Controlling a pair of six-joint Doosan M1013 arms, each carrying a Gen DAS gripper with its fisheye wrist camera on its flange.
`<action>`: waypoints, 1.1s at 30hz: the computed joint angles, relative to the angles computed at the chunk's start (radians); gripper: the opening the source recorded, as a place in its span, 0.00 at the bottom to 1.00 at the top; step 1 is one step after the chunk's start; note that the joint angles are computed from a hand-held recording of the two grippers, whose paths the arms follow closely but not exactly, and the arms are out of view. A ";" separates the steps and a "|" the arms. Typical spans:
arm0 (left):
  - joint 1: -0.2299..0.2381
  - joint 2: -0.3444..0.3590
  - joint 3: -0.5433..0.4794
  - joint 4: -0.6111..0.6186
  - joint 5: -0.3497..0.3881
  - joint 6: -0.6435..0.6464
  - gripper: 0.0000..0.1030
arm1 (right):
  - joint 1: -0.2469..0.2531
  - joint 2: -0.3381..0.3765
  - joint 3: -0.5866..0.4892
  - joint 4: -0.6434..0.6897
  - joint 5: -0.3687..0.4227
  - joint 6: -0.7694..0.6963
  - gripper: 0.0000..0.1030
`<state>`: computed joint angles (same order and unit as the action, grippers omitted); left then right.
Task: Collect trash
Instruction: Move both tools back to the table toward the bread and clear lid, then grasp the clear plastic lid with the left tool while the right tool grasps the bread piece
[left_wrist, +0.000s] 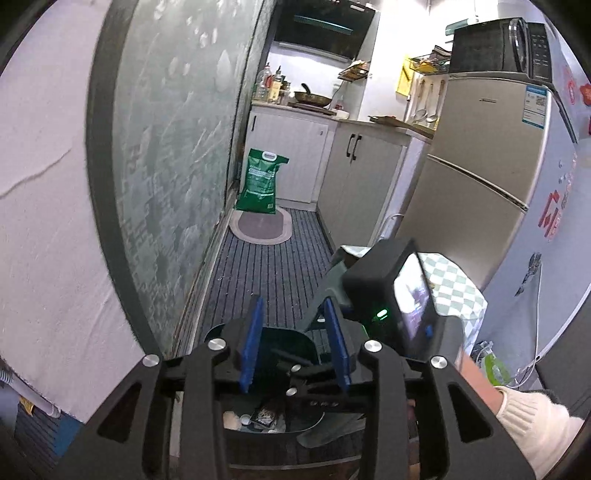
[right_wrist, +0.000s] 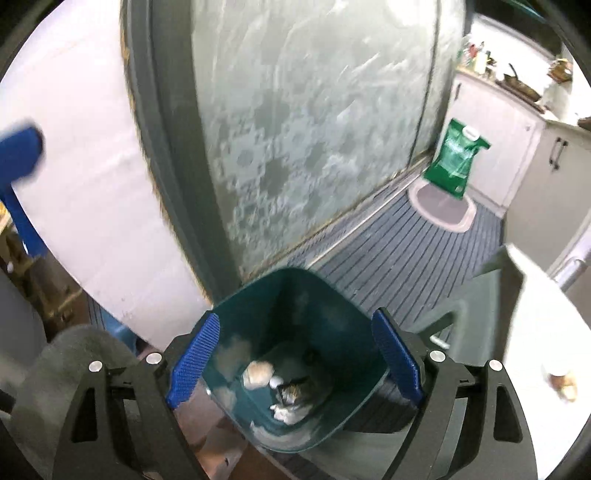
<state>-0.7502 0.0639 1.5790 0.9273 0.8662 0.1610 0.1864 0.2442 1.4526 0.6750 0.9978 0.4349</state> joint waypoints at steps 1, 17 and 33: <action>-0.001 0.005 -0.010 0.000 -0.003 0.006 0.36 | -0.014 -0.004 -0.004 0.021 0.000 -0.004 0.83; 0.024 0.111 -0.149 -0.070 -0.085 0.114 0.41 | -0.183 -0.002 -0.050 0.146 -0.096 0.081 0.74; 0.103 0.251 -0.261 -0.346 -0.173 0.343 0.42 | -0.257 0.070 -0.107 -0.003 -0.156 0.356 0.63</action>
